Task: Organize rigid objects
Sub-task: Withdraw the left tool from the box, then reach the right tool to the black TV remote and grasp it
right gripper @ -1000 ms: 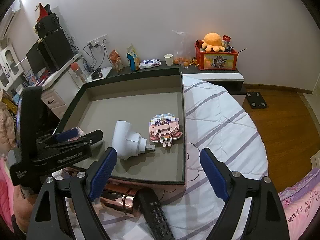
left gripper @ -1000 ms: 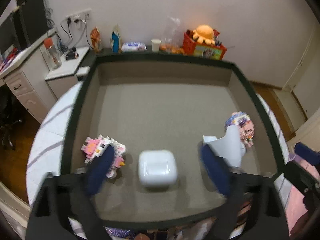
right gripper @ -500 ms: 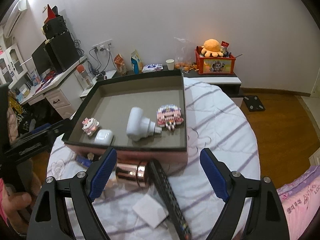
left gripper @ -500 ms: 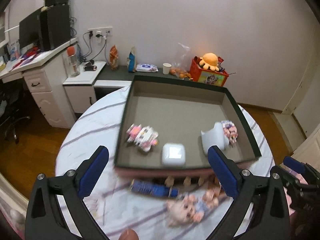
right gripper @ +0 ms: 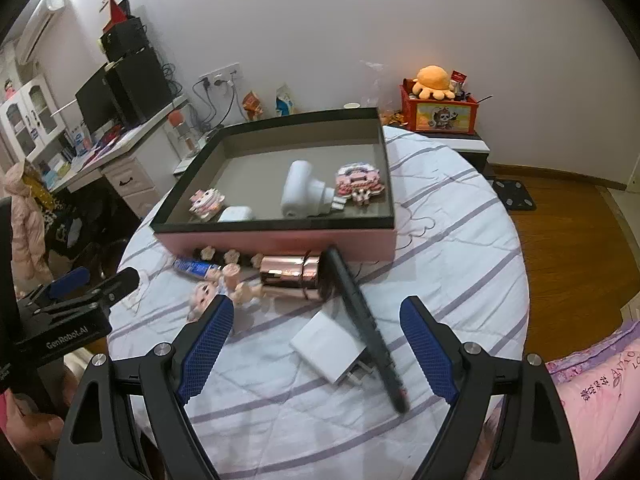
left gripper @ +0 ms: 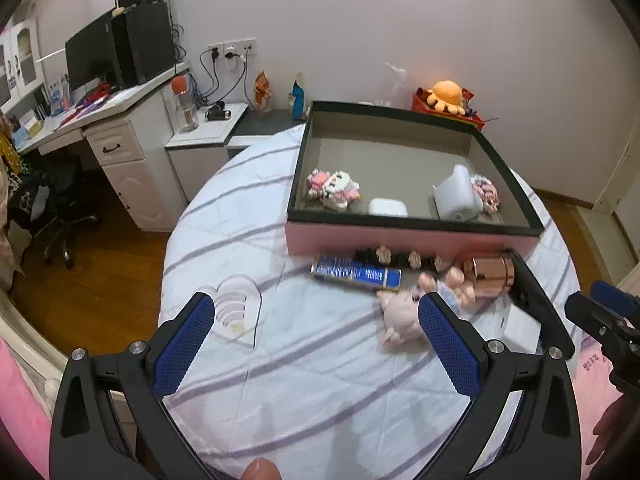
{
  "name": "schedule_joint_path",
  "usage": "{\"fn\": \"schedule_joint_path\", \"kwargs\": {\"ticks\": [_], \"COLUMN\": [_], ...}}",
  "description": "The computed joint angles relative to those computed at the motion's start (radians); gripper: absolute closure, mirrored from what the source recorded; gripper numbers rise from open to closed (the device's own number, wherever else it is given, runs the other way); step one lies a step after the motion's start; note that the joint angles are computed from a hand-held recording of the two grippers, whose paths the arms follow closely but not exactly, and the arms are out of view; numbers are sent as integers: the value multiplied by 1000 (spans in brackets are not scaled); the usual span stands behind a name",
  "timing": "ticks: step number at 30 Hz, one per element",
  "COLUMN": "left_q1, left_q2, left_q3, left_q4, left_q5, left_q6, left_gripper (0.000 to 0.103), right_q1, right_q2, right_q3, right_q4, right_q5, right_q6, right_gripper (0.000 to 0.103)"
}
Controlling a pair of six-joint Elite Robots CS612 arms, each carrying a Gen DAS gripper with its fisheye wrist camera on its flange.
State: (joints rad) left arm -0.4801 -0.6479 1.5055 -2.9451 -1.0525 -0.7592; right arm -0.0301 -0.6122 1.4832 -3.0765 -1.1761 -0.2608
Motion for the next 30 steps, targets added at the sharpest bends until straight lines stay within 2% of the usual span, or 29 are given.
{"fn": "schedule_joint_path", "kwargs": {"ticks": [5, 17, 25, 30], "left_q1": [-12, -13, -7, -4], "left_q2": [-13, -14, -6, 9], "left_q3": [27, 42, 30, 1], "left_q4": [-9, -17, -3, 20], "left_q5": [25, 1, -10, -22], "left_q6": [6, 7, 9, 19], "left_gripper": [0, 0, 0, 0], "right_q1": [6, 14, 6, 8], "right_q2": [-8, 5, 54, 76], "right_q3": [19, 17, -58, -106], "right_q4": [-1, 28, 61, 110], "right_q5": [-2, -43, -141, -150], "right_q6": [-17, -40, 25, 3], "right_gripper": [16, 16, 17, 17]}}
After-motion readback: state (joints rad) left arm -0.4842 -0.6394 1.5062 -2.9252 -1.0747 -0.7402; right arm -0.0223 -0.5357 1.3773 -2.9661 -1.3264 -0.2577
